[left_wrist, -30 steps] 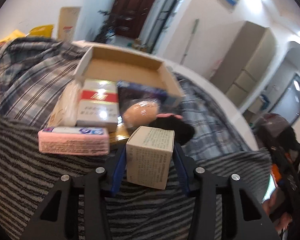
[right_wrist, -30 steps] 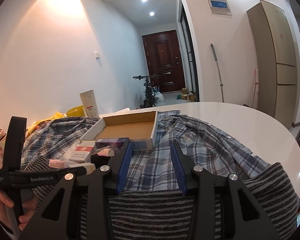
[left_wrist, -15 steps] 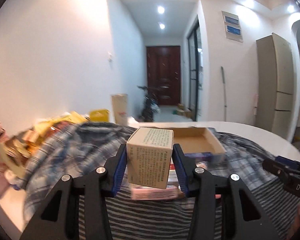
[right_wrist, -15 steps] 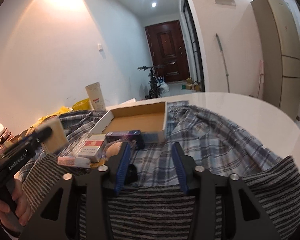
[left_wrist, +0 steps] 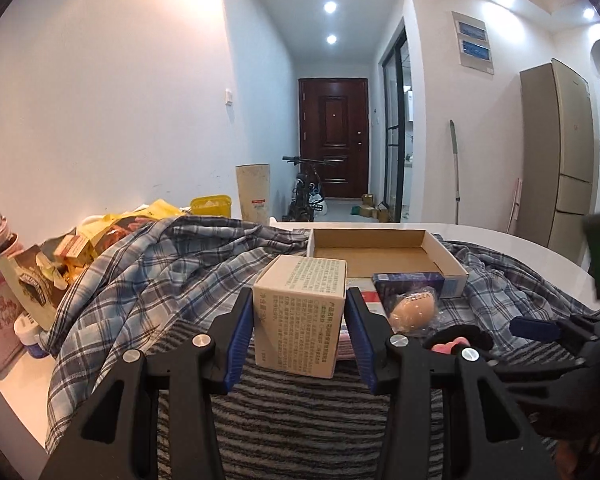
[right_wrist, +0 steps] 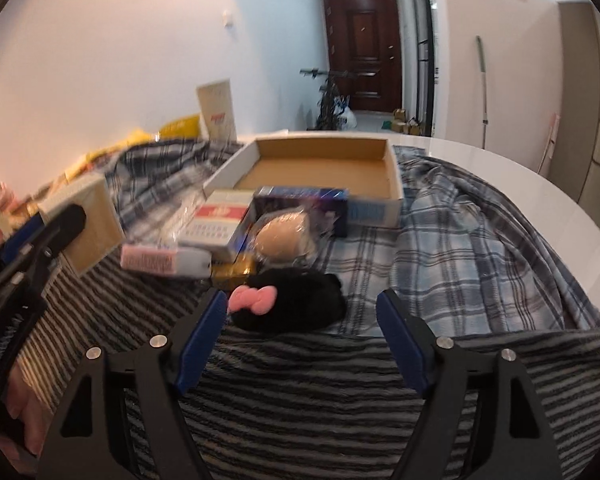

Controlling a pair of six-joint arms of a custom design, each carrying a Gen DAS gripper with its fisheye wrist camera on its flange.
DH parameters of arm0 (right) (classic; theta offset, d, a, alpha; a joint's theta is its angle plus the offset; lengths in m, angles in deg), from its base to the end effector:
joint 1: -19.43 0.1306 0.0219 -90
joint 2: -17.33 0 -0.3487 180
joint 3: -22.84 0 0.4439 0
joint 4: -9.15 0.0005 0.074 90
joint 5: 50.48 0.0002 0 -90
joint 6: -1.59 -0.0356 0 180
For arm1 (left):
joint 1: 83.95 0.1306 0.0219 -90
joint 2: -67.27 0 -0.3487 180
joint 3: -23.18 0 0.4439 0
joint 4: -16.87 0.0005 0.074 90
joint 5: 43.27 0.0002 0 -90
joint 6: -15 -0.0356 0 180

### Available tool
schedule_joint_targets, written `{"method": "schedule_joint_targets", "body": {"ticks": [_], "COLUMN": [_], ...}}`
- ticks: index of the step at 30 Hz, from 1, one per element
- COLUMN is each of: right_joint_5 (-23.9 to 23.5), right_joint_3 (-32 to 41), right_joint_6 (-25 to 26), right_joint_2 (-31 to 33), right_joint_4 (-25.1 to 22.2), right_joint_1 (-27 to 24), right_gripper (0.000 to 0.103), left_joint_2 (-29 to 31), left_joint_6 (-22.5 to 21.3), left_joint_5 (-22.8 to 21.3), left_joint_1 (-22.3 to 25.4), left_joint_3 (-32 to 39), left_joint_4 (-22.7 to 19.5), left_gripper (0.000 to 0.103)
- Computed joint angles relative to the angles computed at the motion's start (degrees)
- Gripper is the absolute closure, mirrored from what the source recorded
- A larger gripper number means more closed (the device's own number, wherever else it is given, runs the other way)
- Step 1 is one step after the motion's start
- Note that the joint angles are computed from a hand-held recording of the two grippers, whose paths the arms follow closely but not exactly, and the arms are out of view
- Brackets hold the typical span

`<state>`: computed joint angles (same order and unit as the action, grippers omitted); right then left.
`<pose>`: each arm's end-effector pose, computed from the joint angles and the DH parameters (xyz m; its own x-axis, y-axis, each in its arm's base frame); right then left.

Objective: Organize objects
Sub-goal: 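Grasp the black plush with pink bow with the right tool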

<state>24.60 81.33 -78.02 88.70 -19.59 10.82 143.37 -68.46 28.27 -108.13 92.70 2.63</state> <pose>0.4207 -0.0549 0.2899 -0.6377 -0.0797 -0.7661 -0.1633 0.9860 0.0334 0.4421 -0.1867 0.3797 -0.3356 0.0323 -0.9414 0.0808 0.9967 0.0054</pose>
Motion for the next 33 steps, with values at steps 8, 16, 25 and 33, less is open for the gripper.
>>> {"method": "schedule_joint_targets", "body": {"ticks": [8, 16, 25, 33], "right_joint_5": [7.3, 5.8, -1.8, -8.4], "right_joint_3": [0.6, -0.3, -0.4, -0.9], "right_joint_6": [3.3, 2.9, 1.1, 0.4], "right_joint_2": [2.6, 1.1, -2.0, -2.0], "right_joint_4": [-0.7, 0.4, 1.1, 0.7], "right_joint_1": [3.5, 2.7, -2.1, -3.3], "right_gripper": [0.027, 0.062, 0.082, 0.0], "left_joint_2": [0.3, -0.4, -1.6, -2.4], "left_joint_6": [1.9, 1.4, 1.4, 1.2], "left_joint_5": [2.5, 2.0, 2.1, 1.1], "left_joint_1": [1.9, 1.5, 0.4, -0.4], "left_joint_3": [-0.2, -0.4, 0.0, -0.3], "left_joint_4": [-0.6, -0.5, -1.4, -1.9], "left_gripper": [0.056, 0.056, 0.055, 0.056]}}
